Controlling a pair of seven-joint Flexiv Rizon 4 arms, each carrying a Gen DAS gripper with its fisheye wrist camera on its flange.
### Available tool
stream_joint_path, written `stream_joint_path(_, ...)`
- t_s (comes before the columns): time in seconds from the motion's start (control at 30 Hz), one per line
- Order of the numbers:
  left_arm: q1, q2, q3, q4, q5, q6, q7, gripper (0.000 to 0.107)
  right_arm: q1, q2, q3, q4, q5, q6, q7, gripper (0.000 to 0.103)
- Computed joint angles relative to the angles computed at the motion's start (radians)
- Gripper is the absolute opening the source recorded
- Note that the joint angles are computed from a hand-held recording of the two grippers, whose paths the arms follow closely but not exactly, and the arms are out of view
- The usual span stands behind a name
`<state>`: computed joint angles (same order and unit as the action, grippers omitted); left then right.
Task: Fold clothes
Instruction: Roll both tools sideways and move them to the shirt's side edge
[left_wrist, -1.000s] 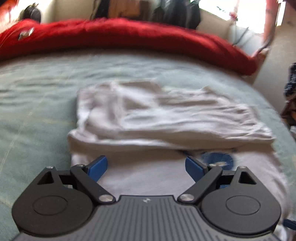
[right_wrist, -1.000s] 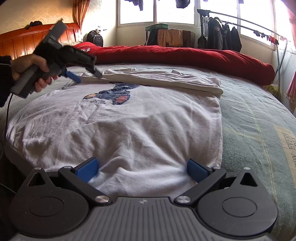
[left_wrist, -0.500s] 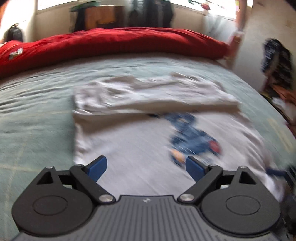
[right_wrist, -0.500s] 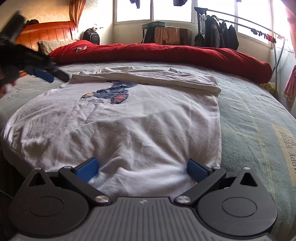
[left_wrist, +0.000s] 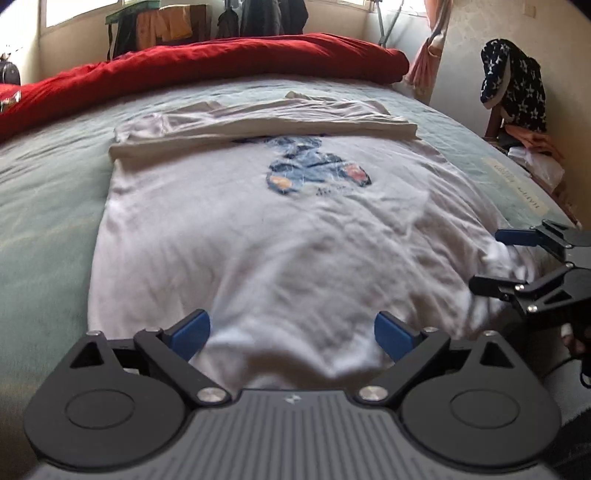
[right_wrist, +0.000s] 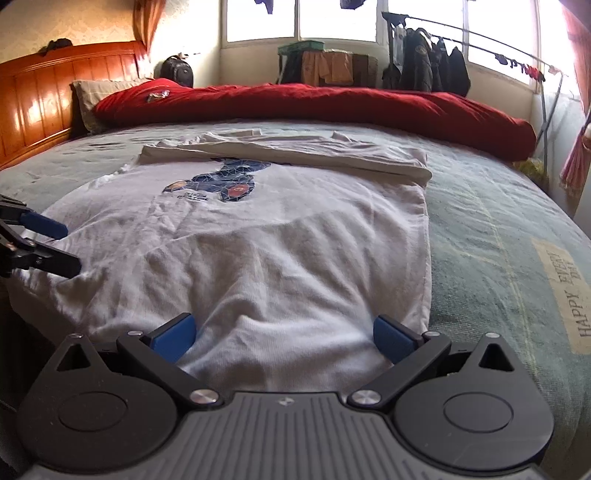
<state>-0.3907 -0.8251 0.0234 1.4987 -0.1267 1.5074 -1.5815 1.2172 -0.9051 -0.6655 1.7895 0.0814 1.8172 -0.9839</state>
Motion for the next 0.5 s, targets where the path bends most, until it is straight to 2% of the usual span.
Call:
stream_joint_path(0.07,-0.02,0.016,0.032,0.013,0.007,-0.012,-0.016,0.095,0.004,0.018,0.003,0.025,-0.012,0.005,-0.023,0.103)
stream_joint_path(0.17,-0.033,0.023,0.055,0.024,0.028,0.03,-0.029,0.095,-0.021,0.076,0.045,0.059,-0.044,-0.001,-0.073,0.103)
stream_joint_path(0.23,-0.017,0.016,0.031,0.021,0.035,0.077,-0.012,0.095,-0.03,0.099,0.057,0.064,-0.055,0.0,-0.095,0.103)
stream_joint_path(0.3,0.017,0.003,-0.027,0.012,0.023,0.104,0.014,0.095,-0.052,0.105,0.088,0.055,-0.038,0.067,-0.108,0.103)
stream_joint_path(0.37,0.028,-0.011,-0.057,0.0,0.0,0.099,0.028,0.095,-0.125,0.119,0.185,0.028,-0.04,0.106,-0.131,0.103)
stream_joint_path(0.43,0.006,-0.017,-0.034,-0.001,-0.013,0.08,0.027,0.095,-0.171,0.126,0.251,0.005,-0.055,0.059,-0.152,0.103)
stream_joint_path(0.5,-0.017,-0.007,-0.003,0.034,-0.01,0.094,0.02,0.095,-0.162,0.132,0.249,0.013,-0.066,-0.019,-0.148,0.103)
